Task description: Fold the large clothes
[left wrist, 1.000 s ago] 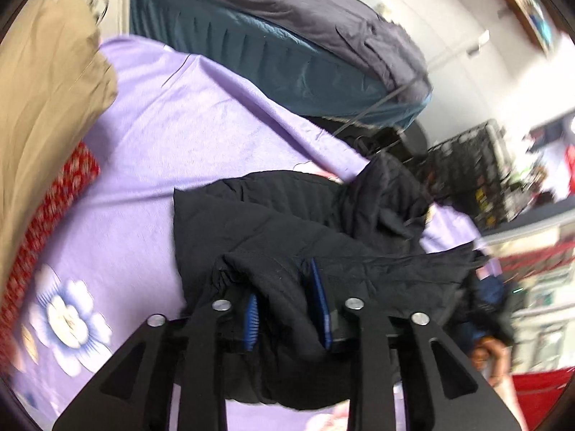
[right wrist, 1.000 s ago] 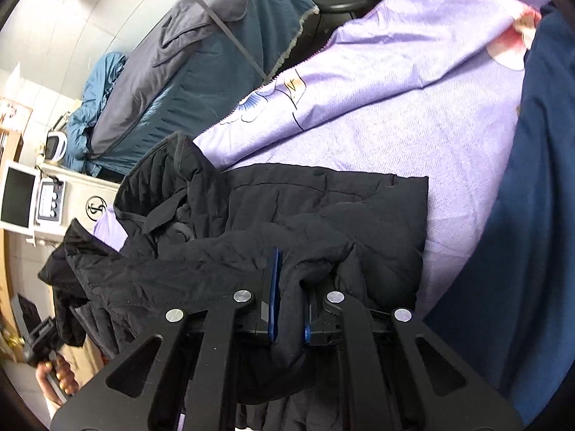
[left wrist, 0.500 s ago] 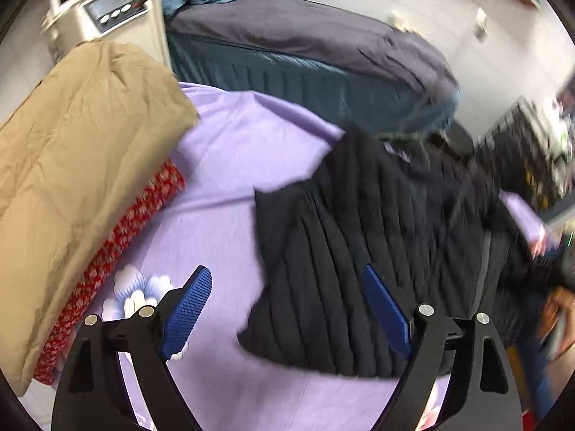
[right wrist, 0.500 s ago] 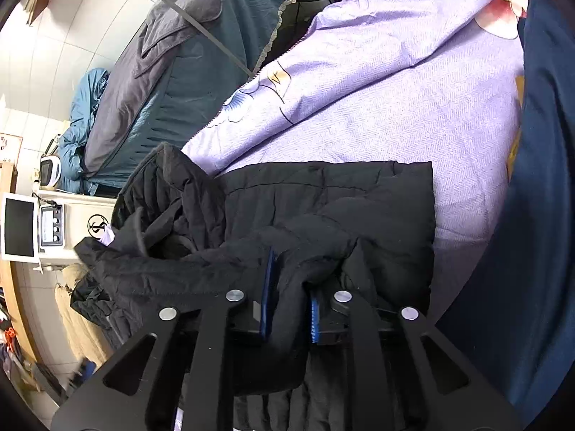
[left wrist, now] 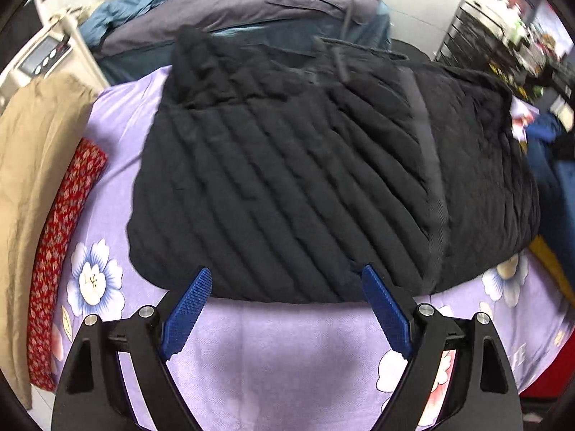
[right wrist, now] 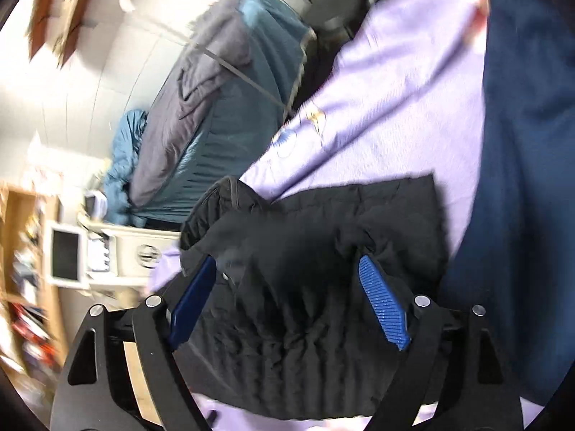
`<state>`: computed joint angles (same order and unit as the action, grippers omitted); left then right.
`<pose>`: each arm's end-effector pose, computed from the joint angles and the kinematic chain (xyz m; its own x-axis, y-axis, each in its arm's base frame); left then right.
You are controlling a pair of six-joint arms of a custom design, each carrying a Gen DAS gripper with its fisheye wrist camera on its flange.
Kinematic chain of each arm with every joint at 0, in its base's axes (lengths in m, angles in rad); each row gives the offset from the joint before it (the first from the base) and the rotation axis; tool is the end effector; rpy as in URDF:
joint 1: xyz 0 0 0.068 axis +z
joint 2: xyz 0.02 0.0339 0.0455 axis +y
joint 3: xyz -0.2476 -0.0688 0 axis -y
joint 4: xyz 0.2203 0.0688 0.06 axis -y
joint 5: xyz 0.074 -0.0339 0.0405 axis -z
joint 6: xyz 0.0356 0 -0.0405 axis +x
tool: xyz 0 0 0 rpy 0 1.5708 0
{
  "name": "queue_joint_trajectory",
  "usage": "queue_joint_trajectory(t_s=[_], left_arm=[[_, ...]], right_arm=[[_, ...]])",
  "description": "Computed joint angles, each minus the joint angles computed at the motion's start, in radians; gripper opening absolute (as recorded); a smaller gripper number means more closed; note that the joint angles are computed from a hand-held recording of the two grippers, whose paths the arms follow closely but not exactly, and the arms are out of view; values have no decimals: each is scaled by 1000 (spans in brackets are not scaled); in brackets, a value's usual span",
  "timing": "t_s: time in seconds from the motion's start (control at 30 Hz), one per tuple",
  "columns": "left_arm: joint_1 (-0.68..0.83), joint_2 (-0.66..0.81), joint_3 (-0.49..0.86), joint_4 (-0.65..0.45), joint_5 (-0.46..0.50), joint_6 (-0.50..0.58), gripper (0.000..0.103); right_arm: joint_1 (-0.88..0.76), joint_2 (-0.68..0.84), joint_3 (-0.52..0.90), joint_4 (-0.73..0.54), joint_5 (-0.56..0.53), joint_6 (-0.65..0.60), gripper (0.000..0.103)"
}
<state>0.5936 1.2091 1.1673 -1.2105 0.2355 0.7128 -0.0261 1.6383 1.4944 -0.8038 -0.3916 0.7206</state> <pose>0.1613 0.0988 0.2927 -0.9117 0.1520 -0.3818 0.1492 0.9881 0.0371 0.3260 0.0051 0.3015 -0.7410 0.6294 -0.2340 0.3865 0.6847 0.6179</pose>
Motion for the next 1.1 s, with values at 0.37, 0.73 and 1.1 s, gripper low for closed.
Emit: queue_joint_trajectory(t_s=[0.37,0.73,1.1], left_arm=[[184,186,89,118,19,1,83],[287,492,241,112,123,76,85],[281,558,329,-36,154,157,16]], right_arm=[[254,-302,-280,-120,371,-276,83],[225,-455,-631,65,374,-397,83],[243,-305,-484,-50,258,-435,11]])
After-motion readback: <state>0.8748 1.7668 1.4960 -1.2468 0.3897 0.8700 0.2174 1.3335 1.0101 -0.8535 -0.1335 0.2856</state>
